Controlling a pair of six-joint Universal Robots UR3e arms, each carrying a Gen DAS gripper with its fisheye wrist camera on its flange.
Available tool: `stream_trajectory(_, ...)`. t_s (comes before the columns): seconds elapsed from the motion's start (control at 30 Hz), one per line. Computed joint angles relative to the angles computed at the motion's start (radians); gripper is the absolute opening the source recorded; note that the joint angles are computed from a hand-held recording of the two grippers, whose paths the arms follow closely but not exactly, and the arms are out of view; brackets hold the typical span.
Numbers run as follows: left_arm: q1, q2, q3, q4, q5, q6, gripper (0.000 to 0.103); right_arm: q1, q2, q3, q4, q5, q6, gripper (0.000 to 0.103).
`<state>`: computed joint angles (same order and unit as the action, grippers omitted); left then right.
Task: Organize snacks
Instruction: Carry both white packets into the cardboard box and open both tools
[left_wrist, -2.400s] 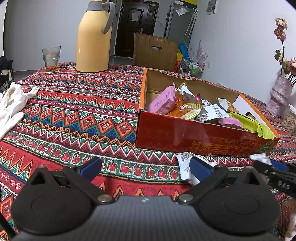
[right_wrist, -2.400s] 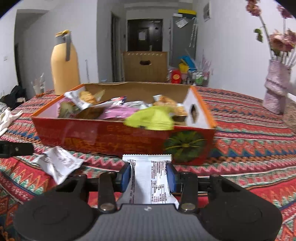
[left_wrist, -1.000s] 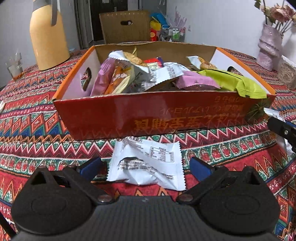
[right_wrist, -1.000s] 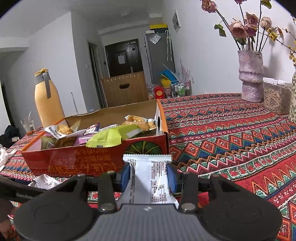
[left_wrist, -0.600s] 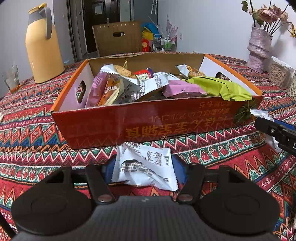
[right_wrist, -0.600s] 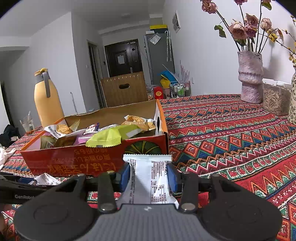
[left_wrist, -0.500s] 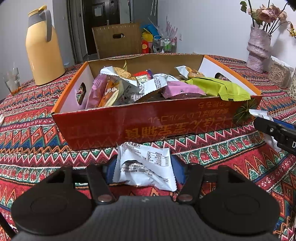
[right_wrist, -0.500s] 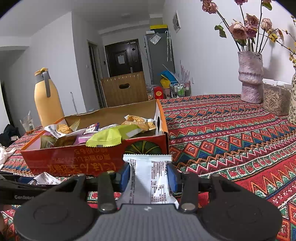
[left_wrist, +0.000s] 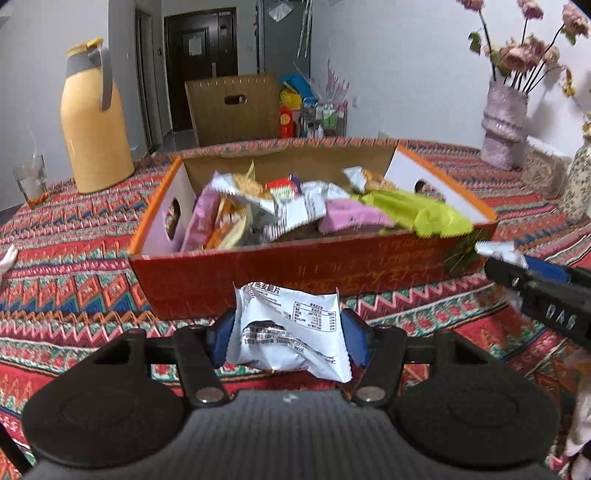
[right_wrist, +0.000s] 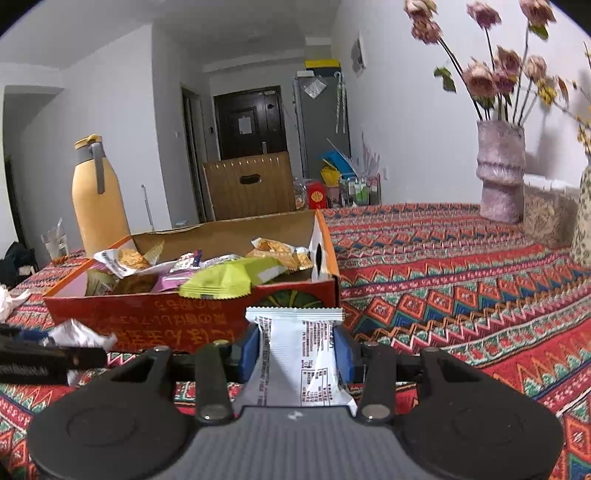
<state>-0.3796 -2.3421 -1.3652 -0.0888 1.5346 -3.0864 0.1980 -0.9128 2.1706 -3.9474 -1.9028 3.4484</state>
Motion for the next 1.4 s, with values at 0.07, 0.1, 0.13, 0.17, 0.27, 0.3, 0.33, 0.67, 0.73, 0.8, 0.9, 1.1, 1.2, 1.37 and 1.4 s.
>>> stream_trajectory(0.07,0.007,0.03,-0.023,0.02,-0.013,0.001,0.061,0.023,-0.013,0.008,-0.005,-0.02,-0.019,0.042)
stream_trajectory(0.1,0.01,0.044,-0.031,0.032,-0.017,0.001,0.061,0.034,-0.02,0.014,-0.011,-0.029,-0.024,0.042)
stream_trajectory(0.13,0.012,0.053,-0.035,0.04,-0.018,0.001,0.061,0.043,-0.028,0.018,-0.016,-0.036,-0.029,0.042)
stream_trajectory(0.17,0.014,0.063,-0.037,0.049,-0.02,0.0,0.061,0.051,-0.04,0.023,-0.02,-0.042,-0.035,0.042)
stream_trajectory(0.27,0.019,0.079,-0.021,0.055,-0.018,-0.01,0.061,0.074,-0.069,0.014,-0.018,-0.069,-0.054,0.042)
stream_trajectory(0.3,0.021,0.081,-0.011,0.055,-0.019,-0.014,0.061,0.078,-0.08,0.006,-0.013,-0.073,-0.062,0.042)
stream_trajectory(0.33,0.022,0.082,0.003,0.054,-0.017,-0.018,0.061,0.082,-0.089,-0.006,-0.006,-0.079,-0.07,0.042)
stream_trajectory(0.67,0.033,0.018,0.242,-0.023,0.005,-0.068,0.061,0.053,-0.104,-0.274,0.179,-0.06,-0.131,0.042)
stream_trajectory(0.73,0.036,-0.005,0.296,-0.039,0.006,-0.083,0.061,0.044,-0.087,-0.34,0.22,-0.058,-0.132,0.042)
stream_trajectory(0.8,0.038,-0.04,0.365,-0.057,0.014,-0.1,0.061,0.036,-0.065,-0.406,0.262,-0.06,-0.134,0.042)
stream_trajectory(0.9,0.038,-0.102,0.479,-0.09,0.029,-0.118,0.061,0.023,-0.025,-0.493,0.306,-0.061,-0.131,0.042)
stream_trajectory(1.1,0.031,-0.277,0.734,-0.185,0.067,-0.152,0.061,0.001,0.086,-0.623,0.332,-0.052,-0.101,0.042)
stream_trajectory(1.2,0.035,-0.351,0.819,-0.205,0.081,-0.162,0.061,-0.004,0.147,-0.665,0.318,-0.044,-0.101,0.042)
stream_trajectory(1.37,0.049,-0.451,1.001,-0.349,0.063,-0.164,0.061,-0.012,0.177,-0.692,0.362,-0.021,-0.099,0.042)
stream_trajectory(1.4,0.05,-0.459,1.014,-0.359,0.063,-0.162,0.061,-0.012,0.179,-0.694,0.373,-0.019,-0.096,0.042)
